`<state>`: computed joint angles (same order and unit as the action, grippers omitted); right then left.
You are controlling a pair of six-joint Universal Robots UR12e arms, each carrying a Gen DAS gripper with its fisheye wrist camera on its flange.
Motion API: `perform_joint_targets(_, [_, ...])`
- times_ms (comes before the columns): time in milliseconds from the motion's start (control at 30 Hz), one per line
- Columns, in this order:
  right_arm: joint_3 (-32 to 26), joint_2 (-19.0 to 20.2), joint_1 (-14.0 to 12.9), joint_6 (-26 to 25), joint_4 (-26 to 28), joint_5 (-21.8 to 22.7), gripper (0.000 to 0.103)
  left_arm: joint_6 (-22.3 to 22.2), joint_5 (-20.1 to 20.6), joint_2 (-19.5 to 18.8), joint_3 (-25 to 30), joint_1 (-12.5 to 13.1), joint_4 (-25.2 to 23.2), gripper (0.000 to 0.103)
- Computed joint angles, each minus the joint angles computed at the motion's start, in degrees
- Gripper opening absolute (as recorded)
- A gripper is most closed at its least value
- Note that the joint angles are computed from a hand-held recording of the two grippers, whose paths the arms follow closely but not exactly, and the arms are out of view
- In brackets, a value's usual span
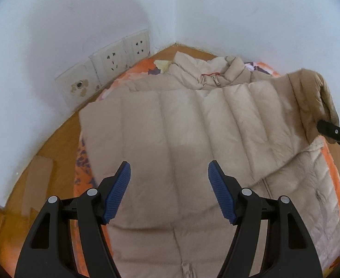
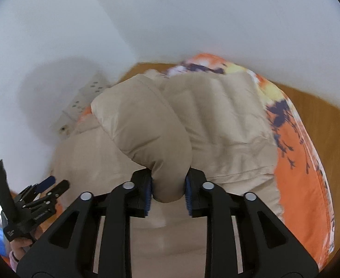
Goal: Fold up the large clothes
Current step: 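Grasp the jacket's other side with the right tool and fold it over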
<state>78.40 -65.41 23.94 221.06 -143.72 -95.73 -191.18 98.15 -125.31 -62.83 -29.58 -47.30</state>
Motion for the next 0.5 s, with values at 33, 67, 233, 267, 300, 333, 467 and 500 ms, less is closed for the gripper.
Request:
perform_joint_targets(33, [0.56, -0.14, -0.21, 0.84, -0.21, -0.79, 0.031, -0.19, 0.09, -0.42, 0.47, -0.03, -0.31, 0.068])
perform_joint_targets(67, [1.22, -0.30, -0.45, 1.45, -0.63, -1.72, 0.033, -0.59, 0.03, -0.95, 1.05, -0.03, -0.73, 0.068])
perform_joint_targets(233, [2.66, -0.31, -1.88, 3.56, -0.70, -3.44, 0.037, -0.93, 1.80, -2.44, 2.75, -0.36, -2.19, 0.068])
perform_joint_targets(267, [2.70, -0.24, -1.96, 3.85, -0.41, -3.73, 0.037, -0.82, 2.23, -2.63, 2.95, -0.43, -2.35, 0.068])
perform_joint_targets(300, [2.82, -0.13, -2.18, 4.01, -0.09, -3.96, 0.037, -0.78, 2.43, -2.85, 3.22, -0.44, -2.52, 0.068])
perform_joint_targets(333, [2.97, -0.01, -2.39, 4.17, 0.41, -4.41, 0.037, -0.79, 2.58, -3.05, 3.46, -0.44, -2.74, 0.068])
perform_joint_targets(467, [4.08, 0.08, -3.20, 4.33, -0.10, -4.57, 0.042, -0.92, 2.93, -3.63, 4.15, -0.44, -3.43, 0.069])
perform_joint_targets(500, [4.41, 0.02, -3.36, 4.26, -0.53, -4.51, 0.044, -0.85, 3.13, -3.63, 4.15, -0.50, -3.39, 0.069])
